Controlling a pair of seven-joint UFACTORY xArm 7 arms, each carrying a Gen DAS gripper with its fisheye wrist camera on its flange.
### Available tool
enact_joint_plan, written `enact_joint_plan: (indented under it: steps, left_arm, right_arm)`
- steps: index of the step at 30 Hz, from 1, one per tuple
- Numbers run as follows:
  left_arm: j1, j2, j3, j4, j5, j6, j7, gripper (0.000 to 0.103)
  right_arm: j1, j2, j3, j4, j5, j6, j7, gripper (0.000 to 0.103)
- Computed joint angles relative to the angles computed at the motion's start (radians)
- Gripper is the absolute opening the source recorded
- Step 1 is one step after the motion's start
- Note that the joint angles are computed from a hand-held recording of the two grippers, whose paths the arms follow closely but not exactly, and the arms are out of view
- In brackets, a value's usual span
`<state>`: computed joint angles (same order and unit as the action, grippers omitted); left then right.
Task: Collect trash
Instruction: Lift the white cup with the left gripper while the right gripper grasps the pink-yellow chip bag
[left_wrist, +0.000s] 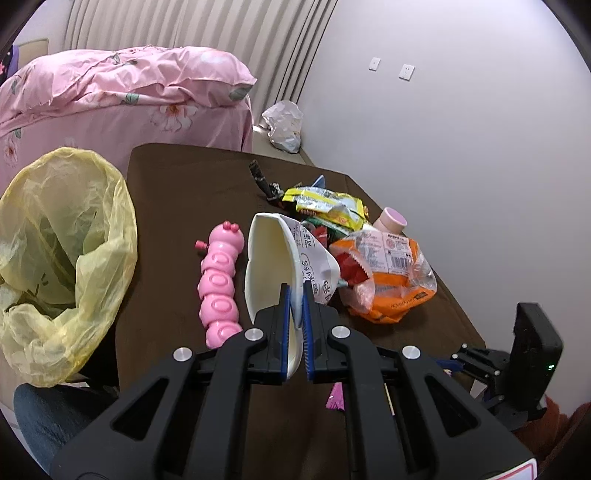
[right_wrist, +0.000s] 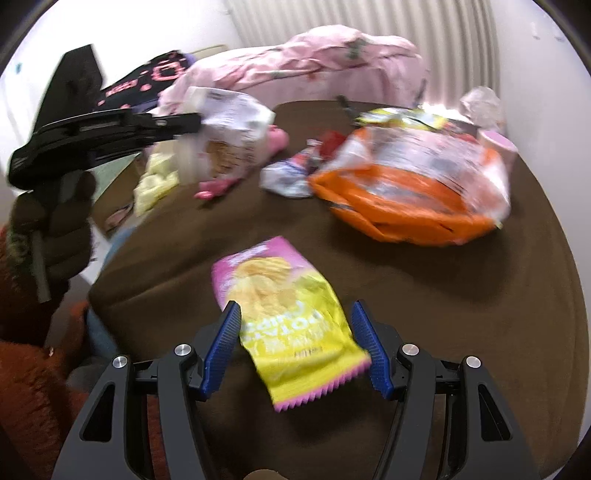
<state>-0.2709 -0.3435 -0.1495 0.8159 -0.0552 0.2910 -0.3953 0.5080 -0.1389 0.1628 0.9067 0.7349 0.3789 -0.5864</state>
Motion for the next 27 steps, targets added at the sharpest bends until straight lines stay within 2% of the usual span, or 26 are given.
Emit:
enact_joint_plan:
  steps: [5,9,12,13,14,15,17,18,23,27]
  left_arm:
    - [-0.046,-0.009,0.048,-0.029,-0.081,-0.006,0.046,0.006]
    - [-0.035,-0.004,0.036,-0.032,-0.086,-0.004,0.043,0.006]
    - [-0.027,-0.008,0.025,-0.034,-0.074,-0.001,0.04,0.006]
    - [-0.025,-0.009,0.023,-0.033,-0.071,0.001,0.039,0.006]
    - [-0.023,-0.008,0.02,-0.033,-0.067,0.002,0.035,0.006]
    - [-0.023,-0.007,0.018,-0.033,-0.066,0.003,0.034,0.006]
    - [-0.024,-0.007,0.016,-0.035,-0.064,0.004,0.031,0.006]
    - [-0.024,-0.008,0.014,-0.037,-0.062,0.004,0.028,0.006]
    - [-0.024,-0.021,0.011,-0.047,-0.055,-0.005,0.02,0.006]
    - [-0.007,-0.05,0.001,-0.056,-0.034,-0.012,-0.002,0.006]
  right_arm:
    - [0.012,0.002,-0.013,0.024,0.027,-0.005,-0.083,0.059]
    - [-0.022,0.061,0.007,0.066,-0.087,0.042,-0.031,0.057]
    - [-0.03,0.073,0.019,0.074,-0.088,0.102,-0.048,0.045]
    - [-0.03,0.066,0.029,0.063,-0.105,0.086,-0.047,0.042]
    - [-0.028,0.055,0.039,0.045,-0.132,0.059,-0.042,0.028]
    - [-0.022,0.039,0.043,0.029,-0.136,0.04,-0.049,0.027]
    - [-0.009,0.025,0.028,0.026,-0.079,0.036,-0.084,0.017]
    - [-0.004,0.014,0.017,0.025,-0.035,0.04,-0.109,0.015]
    - [0.0,-0.004,0.001,0.032,0.013,0.028,-0.111,0.008]
    - [-0.01,-0.008,0.007,0.041,-0.027,-0.012,-0.058,0.008]
